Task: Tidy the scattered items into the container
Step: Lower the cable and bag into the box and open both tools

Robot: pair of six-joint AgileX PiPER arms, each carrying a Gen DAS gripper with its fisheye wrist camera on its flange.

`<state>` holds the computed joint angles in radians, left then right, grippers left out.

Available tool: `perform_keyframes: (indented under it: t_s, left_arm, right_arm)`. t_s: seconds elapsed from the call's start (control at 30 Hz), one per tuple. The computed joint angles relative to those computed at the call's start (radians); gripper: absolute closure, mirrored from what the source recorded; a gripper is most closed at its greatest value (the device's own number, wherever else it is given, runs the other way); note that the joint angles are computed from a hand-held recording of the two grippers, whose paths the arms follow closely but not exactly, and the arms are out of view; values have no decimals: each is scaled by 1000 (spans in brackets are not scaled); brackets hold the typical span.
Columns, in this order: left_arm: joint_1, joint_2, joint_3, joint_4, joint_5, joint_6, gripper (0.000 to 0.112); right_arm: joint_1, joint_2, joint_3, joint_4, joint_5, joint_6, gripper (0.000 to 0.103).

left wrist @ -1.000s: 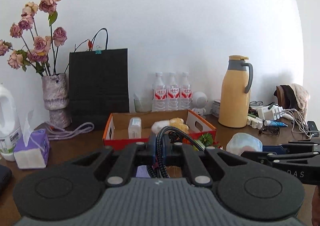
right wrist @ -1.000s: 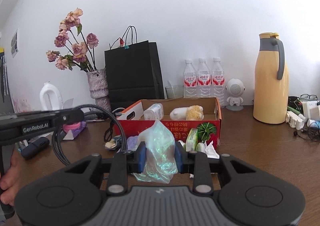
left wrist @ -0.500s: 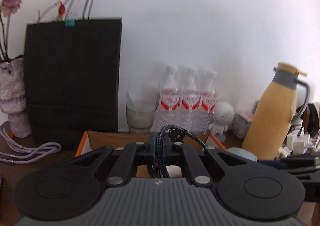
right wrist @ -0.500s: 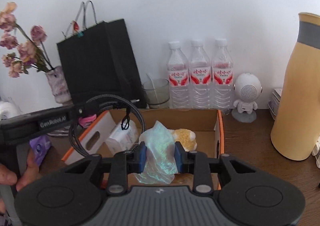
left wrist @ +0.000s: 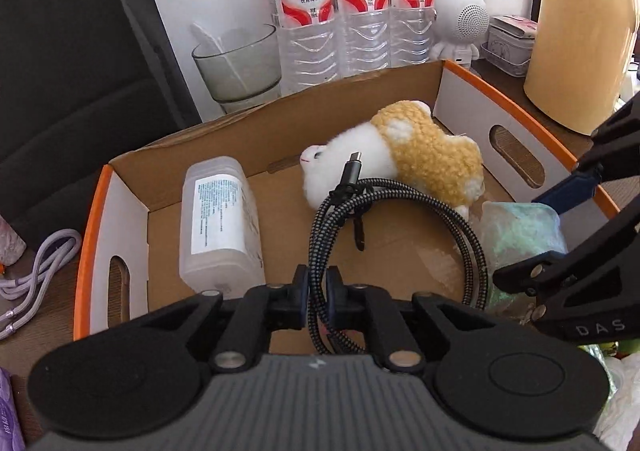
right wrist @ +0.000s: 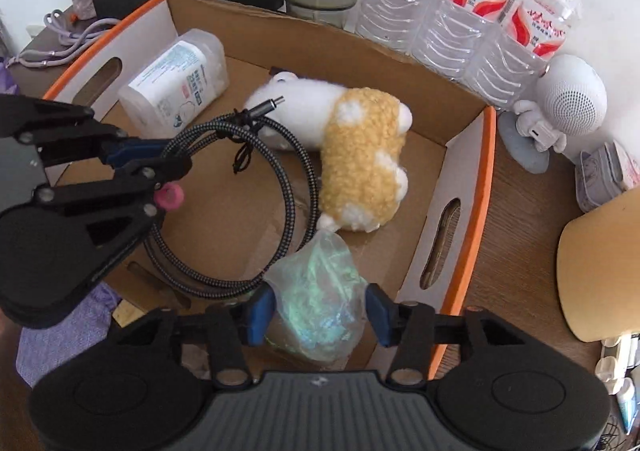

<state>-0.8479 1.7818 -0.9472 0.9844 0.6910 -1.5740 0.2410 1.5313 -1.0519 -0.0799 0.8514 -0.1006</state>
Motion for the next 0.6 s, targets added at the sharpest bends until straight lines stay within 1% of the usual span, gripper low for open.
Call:
perform_keyframes:
  t_s: [0.07,0.1,0.13,0.17,0.2,0.23,0.27,0.33,0.4,0.47,0.5,0.53,0.6]
  left_arm:
    - [27,-61,26,-47,-39,34,98]
    - [44,-97,32,-88,-54,69,91]
    - [59,-132,33,-136,-56,105,74]
    - [70,-163,21,-184,-36,139,61]
    - [79,-179,-11,-220,11,157,42]
    - [84,-194,-32,-251,53,175,35]
    - [91,-208,-50,-289,88,203,33]
    - [122,-229,-96,-377,150,248,19]
    - [141,-246,-132,-446,218,264,14]
    - [131,-267,-143,-457,278,245,14]
    - [117,-283,-134,-454,303,220,14]
    - [110,-297,-124,-466,315,213,14]
    - [94,-314,-109,-488,324,208,14]
  right_arm:
    - [-13,-1,-38,32,48,-31,31]
    - [-29,-3,-57,64,70,-52,28]
    - [-54,0,-85,104,94,-72,26]
    - [-72,0,-111,135,118,-74,22]
    - [-92,4,-140,166,142,-69,20]
    - [-110,7,-169,197,164,-58,19]
    - [-130,12,-199,229,186,-44,18]
    - [-162,16,-253,289,236,-8,17]
    - [-172,13,-296,315,279,40,17]
    - [-161,-2,-325,311,315,77,16]
    - [-149,-17,-326,298,326,87,11]
    - [-133,-32,-325,280,335,96,8]
    - [-119,-71,-307,262,341,109,8]
